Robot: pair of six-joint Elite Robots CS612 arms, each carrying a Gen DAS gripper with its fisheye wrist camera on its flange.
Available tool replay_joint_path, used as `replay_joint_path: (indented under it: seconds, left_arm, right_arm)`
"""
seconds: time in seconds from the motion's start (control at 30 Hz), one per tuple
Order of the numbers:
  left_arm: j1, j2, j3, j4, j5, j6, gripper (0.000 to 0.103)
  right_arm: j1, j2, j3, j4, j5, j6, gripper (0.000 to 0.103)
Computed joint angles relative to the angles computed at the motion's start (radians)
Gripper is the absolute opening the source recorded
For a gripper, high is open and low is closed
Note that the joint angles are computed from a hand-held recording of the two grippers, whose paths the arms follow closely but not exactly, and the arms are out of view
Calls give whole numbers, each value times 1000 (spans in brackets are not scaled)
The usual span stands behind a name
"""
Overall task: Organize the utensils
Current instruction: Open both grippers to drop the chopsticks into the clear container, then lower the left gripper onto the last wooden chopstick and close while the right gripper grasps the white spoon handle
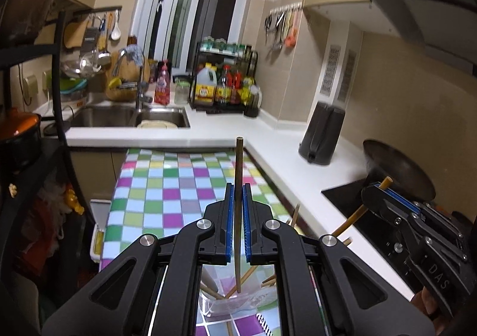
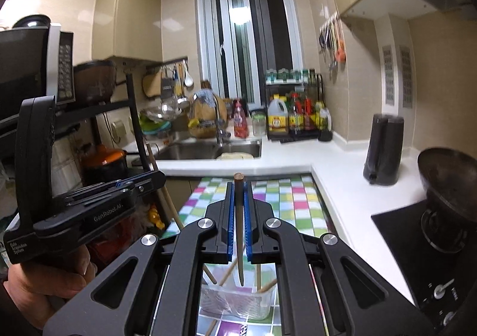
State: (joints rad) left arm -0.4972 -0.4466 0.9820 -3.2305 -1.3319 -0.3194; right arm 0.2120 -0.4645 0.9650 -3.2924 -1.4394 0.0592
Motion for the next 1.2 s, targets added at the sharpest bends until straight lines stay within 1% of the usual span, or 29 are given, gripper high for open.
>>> replay_joint_path:
  seconds: [0.13, 0.2, 0.27, 0.3, 0.33, 0.37, 0.43, 0.57, 0.63, 0.67, 0.73, 0.77, 0.87, 0.97, 1.0, 1.03, 1.07, 1.1, 1.17, 1.2]
  left_arm:
    - [0, 22, -17, 46, -27, 1, 6]
    - [0, 26, -20, 64, -38, 5, 6]
    - [-3, 25, -17, 78, -26, 1, 13]
    - [-5, 23, -10, 74, -11, -3, 28]
    - [-7, 17, 5, 52, 4, -6, 36]
    - [-9, 11, 16, 36, 15, -8, 36]
    - [-13, -8, 54, -12, 34, -6, 36]
    - [-30, -50, 138, -111, 90, 5, 38]
    - [-39, -69, 181, -157, 108, 9, 39]
    - [-45, -80, 207, -180, 119, 12, 40]
    - [-58, -97, 258, -226, 141, 23, 47]
    - [-65, -105, 281, -246, 149, 31, 48]
    - [-83, -118, 338, -287, 173, 48, 55]
    - [-99, -125, 389, -325, 196, 46, 64]
    - [-104, -126, 405, -334, 206, 37, 71]
    - [-109, -126, 421, -346, 212, 29, 78]
    - [-112, -127, 435, -358, 217, 24, 81]
    - [-116, -125, 448, -366, 223, 20, 84]
    - [-122, -123, 473, -371, 231, 3, 87]
    - [-125, -122, 483, -370, 236, -10, 88]
  right_arm:
    - [2, 25, -27, 66, -18, 1, 6]
    - [2, 31, -26, 79, -21, 4, 9]
    - [3, 30, -17, 85, -27, -6, 10]
    - [4, 29, -11, 85, -29, -12, 11]
    - [5, 26, -3, 80, -38, -17, 14]
    - [6, 23, 5, 73, -47, -21, 20]
    - [8, 14, 26, 50, -63, -32, 28]
    - [8, -22, 100, -37, -78, -43, 31]
    - [10, -45, 152, -110, -86, -38, 32]
    - [10, -56, 178, -146, -88, -34, 35]
    - [10, -74, 221, -208, -84, -25, 41]
    - [10, -84, 248, -244, -82, -19, 45]
    - [12, -105, 313, -322, -78, -12, 54]
    - [18, -114, 356, -349, -98, -28, 58]
    - [19, -116, 370, -352, -102, -31, 60]
    - [20, -119, 383, -356, -105, -27, 65]
    - [19, -121, 400, -362, -109, -16, 72]
    - [18, -123, 417, -368, -112, -3, 77]
    - [17, -127, 445, -375, -127, 7, 96]
    - [17, -130, 457, -365, -143, 11, 98]
